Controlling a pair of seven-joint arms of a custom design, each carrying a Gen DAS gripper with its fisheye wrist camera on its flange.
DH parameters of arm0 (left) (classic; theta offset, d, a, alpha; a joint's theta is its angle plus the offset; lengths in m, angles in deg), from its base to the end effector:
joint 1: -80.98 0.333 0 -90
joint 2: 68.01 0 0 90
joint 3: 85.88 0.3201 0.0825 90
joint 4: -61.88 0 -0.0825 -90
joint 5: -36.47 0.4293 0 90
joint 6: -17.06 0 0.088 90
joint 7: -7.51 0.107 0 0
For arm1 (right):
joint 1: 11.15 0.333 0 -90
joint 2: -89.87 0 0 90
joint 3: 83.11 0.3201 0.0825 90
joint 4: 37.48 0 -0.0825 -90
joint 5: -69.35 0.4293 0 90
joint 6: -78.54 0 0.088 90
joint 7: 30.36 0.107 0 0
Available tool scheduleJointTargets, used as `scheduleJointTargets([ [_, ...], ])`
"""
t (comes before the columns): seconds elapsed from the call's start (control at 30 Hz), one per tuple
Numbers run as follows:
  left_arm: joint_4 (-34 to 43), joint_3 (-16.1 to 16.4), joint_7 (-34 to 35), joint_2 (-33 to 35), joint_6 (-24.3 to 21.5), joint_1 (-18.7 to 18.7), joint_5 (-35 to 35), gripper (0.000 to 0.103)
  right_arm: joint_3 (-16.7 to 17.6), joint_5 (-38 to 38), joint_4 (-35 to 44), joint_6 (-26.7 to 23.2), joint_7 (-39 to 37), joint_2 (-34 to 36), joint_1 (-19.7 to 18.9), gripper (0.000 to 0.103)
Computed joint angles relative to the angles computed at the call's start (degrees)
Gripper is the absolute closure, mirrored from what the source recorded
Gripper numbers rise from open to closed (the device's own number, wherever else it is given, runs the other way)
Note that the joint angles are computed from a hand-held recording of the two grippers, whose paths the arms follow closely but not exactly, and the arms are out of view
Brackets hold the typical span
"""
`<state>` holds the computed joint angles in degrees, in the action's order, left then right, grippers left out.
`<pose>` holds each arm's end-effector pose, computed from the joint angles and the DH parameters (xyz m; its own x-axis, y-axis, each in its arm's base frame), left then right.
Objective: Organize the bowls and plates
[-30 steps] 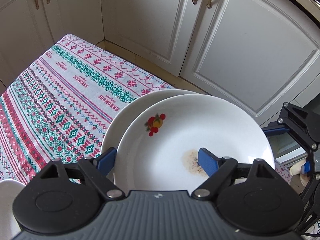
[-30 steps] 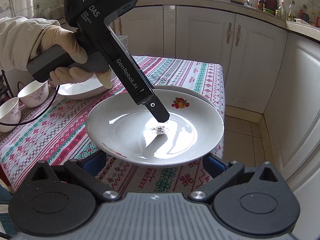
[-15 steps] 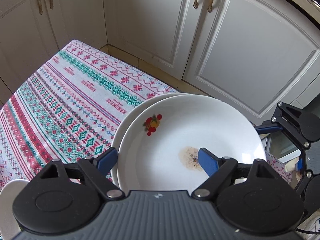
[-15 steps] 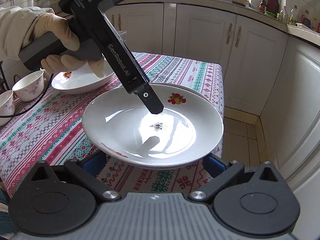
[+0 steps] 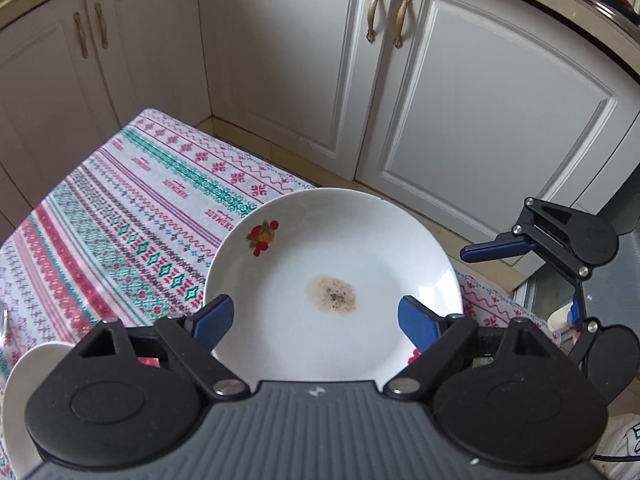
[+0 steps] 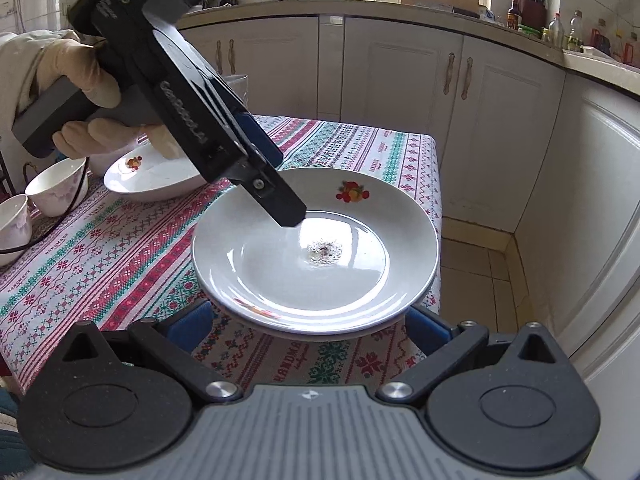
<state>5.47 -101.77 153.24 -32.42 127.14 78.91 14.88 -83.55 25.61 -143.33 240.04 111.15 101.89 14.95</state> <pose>0.7735 -0.1981 0.5592 -0.9135 -0.4028 0.0569 -0.3586 0.7314 -0.5800 0.6129 0.3328 0.4722 0.1745 -0.9844 0.0240 -0.6327 -0.1308 -0.7633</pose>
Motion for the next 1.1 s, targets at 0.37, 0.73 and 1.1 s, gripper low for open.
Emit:
scheduleJointTargets([
  [0.37,-38.9,2.3,11.9,-26.1,25.8,4.7,-16.1,0.009,1.3,-6.8,-0.3,-2.1,4.6,-1.6,1.9,0.0],
  [0.73,-57.0,7.2,0.2,-33.5,49.4,0.7,-17.5,0.007,3.1,-7.4,-0.4,-2.0,3.9,-2.1,2.7,0.0],
  [1.1,-56.5,6.6,-17.4,-27.5,58.9,2.0,-8.0,0.007,4.0,1.6,3.1,-3.2,-8.3,0.1,2.4,0.0],
])
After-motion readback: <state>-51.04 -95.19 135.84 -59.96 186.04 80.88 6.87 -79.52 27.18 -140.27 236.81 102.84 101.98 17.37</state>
